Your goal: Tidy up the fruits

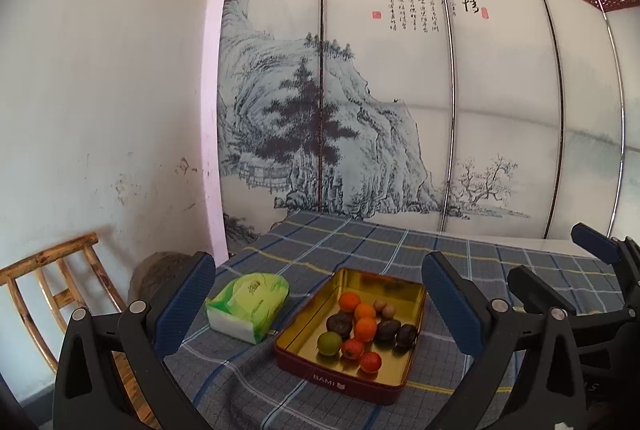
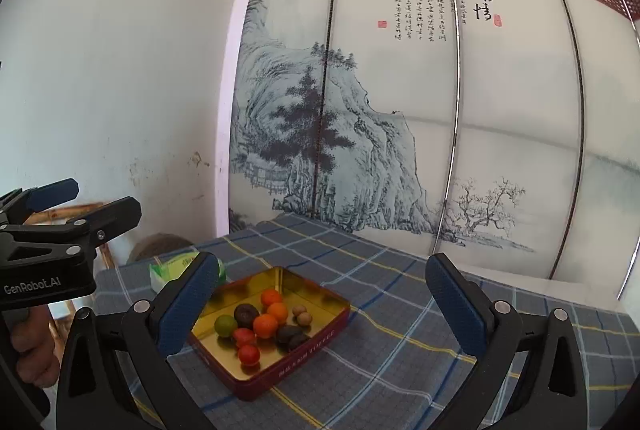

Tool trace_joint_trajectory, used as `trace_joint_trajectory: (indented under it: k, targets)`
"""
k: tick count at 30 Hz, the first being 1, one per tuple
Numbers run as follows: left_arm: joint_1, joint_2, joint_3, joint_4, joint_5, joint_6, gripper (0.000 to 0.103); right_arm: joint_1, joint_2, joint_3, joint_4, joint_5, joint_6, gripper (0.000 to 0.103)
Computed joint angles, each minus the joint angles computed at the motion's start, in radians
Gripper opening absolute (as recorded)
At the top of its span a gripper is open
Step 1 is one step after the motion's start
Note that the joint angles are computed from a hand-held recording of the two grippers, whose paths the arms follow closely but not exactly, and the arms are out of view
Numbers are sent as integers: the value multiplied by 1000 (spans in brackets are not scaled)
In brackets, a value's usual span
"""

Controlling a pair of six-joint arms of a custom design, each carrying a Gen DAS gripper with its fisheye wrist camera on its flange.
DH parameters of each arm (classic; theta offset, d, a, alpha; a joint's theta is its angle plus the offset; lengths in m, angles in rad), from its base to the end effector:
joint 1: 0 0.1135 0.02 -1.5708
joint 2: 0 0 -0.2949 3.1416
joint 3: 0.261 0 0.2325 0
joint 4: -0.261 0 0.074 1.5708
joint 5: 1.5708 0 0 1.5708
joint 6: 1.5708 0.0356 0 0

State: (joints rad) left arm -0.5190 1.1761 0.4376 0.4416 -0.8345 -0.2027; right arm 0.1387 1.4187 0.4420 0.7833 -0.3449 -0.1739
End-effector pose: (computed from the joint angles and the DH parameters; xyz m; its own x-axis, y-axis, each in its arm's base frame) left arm 0.1926 -0.0796 0.2502 -0.1920 -0.0460 -0.9803 -0.3275 0.9446 0.0198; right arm 0.2521 0.0474 0.2318 -0.1081 -0.1795 -0.9778 -0.4847 0.8682 -0.1058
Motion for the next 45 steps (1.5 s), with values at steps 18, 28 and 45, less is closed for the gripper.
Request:
trace_joint_trajectory:
  k: [18,28,45]
  targets:
    - [19,46,-3,-29,23,-45,103,8,37,18,-44,-15,-27,103]
    - [58,168,40,-48,70,-59,103,-143,273,215,-231,-71,-69,103]
    - [99,346,202,-193,116,-72,103,-426,1011,1175,-935,139,-426,103]
